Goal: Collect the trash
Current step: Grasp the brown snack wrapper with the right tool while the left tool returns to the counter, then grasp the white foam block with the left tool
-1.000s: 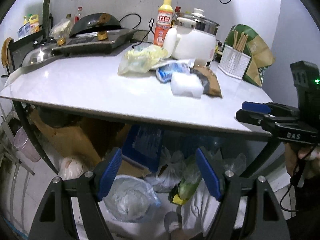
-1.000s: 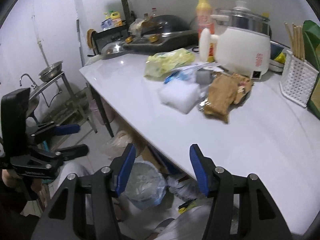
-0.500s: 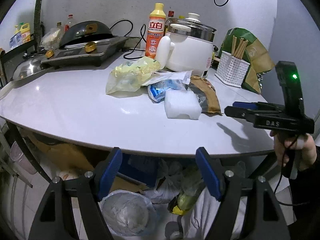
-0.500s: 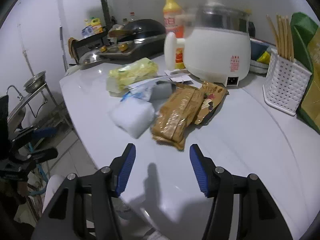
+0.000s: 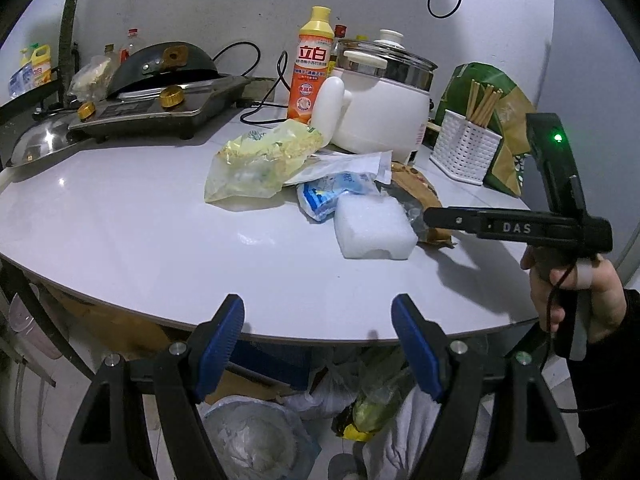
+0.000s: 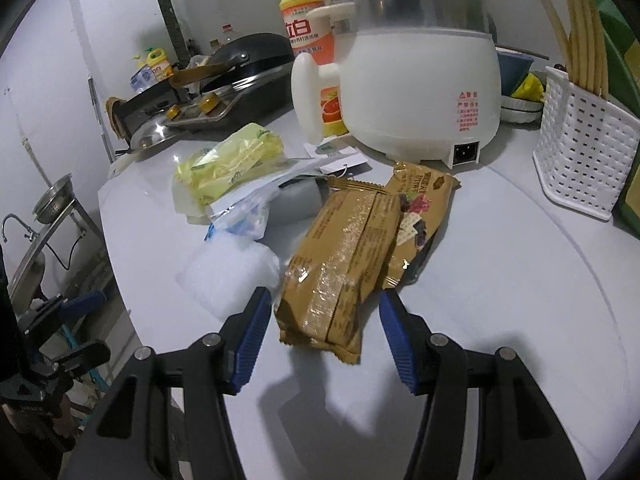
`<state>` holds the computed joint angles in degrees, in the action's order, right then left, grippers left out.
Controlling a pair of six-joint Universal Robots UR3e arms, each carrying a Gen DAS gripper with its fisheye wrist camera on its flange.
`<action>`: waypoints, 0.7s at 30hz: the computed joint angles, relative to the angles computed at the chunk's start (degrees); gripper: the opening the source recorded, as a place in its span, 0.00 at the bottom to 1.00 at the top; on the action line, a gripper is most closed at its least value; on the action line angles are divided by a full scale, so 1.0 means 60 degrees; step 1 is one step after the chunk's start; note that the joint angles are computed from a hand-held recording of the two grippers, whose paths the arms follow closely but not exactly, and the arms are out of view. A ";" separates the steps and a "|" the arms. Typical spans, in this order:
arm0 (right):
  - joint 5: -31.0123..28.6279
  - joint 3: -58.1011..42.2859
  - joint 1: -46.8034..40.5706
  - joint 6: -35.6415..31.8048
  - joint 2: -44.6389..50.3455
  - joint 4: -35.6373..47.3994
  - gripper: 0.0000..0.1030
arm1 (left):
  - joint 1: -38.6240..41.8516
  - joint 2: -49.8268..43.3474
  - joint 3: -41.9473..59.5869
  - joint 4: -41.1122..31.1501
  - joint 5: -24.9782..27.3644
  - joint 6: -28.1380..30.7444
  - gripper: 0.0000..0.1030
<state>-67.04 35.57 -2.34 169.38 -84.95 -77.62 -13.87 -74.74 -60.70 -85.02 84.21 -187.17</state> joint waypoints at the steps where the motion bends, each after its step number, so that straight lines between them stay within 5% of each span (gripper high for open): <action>1: -0.0124 -0.0068 0.0130 0.0084 0.0107 -0.0036 0.52 | 0.0077 0.0017 -0.0045 0.0027 -0.0100 0.0045 0.74; 5: -0.0662 -0.0081 0.0534 0.0426 0.0349 -0.0166 0.52 | 0.0272 0.0011 -0.0140 0.0152 -0.0392 0.0125 0.74; 11: -0.0924 0.0905 0.0641 0.0359 -0.0139 -0.0891 0.34 | 0.0191 -0.0235 -0.0127 0.0346 -0.0547 0.0161 0.74; 21: 0.0221 0.2217 -0.0671 -0.0578 -0.1577 -0.1179 0.22 | -0.0948 -0.1945 0.1115 0.0647 -0.0041 -0.0513 0.81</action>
